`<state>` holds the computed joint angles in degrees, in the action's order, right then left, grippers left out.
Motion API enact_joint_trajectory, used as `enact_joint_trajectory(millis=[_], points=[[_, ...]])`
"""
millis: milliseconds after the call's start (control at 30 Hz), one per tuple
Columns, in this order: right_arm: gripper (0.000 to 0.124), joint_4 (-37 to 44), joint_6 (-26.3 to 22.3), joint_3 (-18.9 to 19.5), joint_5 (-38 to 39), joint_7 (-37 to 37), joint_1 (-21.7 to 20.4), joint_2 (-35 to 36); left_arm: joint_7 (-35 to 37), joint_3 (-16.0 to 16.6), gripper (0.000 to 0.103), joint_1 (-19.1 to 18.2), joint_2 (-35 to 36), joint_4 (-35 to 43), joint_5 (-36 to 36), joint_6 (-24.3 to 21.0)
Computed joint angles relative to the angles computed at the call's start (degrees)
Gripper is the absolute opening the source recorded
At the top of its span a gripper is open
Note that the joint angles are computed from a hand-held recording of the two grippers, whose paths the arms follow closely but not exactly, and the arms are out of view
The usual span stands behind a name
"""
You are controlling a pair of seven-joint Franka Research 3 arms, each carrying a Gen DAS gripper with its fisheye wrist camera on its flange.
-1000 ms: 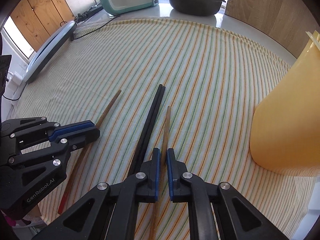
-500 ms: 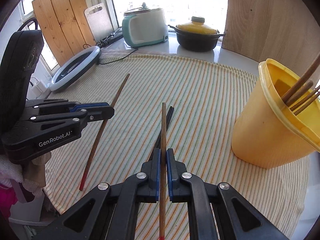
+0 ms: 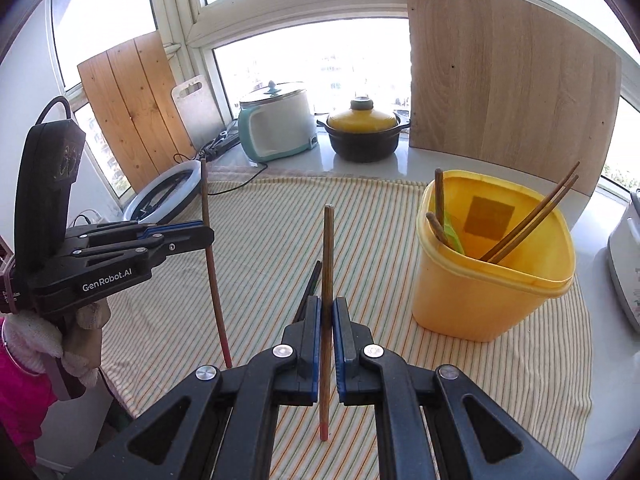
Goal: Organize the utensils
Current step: 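Carry the left tool's chopstick into the yellow container while the right tool carries its chopstick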
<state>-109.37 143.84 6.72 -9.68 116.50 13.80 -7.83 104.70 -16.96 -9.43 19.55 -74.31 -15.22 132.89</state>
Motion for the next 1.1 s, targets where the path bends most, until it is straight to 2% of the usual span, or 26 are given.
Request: enact_joint_trajectory(millis=[233,533,800,1100], points=[[0.003,-3.74,2.65,0.41,-1.14,0.73,-1.2,-4.56,1.29,-0.69,0.004,-0.05,-0.47,0.68,-1.53,0.9],[0.003,-7.07,4.96,1.46,-2.03,2.85,-5.03,-9.45,1.12,-1.44,0.004,-0.85,1.52,5.49,-3.08,1.34],[0.003,-9.68,6.54,1.96,-2.34,4.44,-9.07,-14.17,-0.57,-1.98,0.004,-2.53,5.67,13.65,-2.21,1.24],[0.003,-11.07,9.59,2.86,-1.99,5.88,-13.26,-17.03,-4.29,-2.24,0.004,-5.45,13.39,28.07,0.33,-1.51]])
